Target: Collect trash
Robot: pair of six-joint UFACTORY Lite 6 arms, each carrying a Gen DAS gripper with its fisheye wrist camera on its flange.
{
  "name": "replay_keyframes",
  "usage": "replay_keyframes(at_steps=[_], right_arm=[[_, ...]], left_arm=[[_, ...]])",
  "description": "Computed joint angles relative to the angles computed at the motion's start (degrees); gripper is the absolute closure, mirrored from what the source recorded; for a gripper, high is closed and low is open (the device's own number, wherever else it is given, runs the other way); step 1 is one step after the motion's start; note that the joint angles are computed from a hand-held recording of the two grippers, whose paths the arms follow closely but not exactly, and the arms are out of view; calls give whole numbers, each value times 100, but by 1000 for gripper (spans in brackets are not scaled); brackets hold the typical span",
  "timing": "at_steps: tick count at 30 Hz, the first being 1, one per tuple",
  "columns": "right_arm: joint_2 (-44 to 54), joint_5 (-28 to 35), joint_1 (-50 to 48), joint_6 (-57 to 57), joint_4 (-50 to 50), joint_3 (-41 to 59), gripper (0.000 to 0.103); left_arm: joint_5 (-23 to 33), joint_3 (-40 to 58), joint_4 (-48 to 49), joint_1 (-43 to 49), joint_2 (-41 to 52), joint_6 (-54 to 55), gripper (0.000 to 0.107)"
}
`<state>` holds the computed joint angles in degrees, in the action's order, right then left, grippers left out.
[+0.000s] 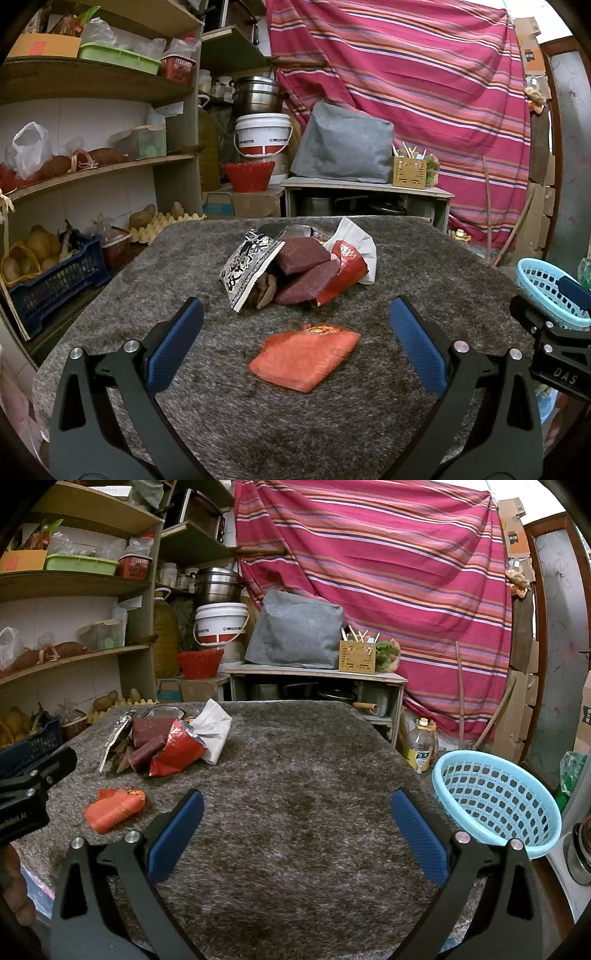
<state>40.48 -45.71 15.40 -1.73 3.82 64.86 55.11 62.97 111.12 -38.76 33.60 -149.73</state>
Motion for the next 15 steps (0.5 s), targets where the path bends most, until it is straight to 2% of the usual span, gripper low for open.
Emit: replay_keyframes(at_steps=[15], right_arm=[[-72,4,7,-68,49,-69,4]], left_arm=[[-27,-91,118,79,-24,-122,9]])
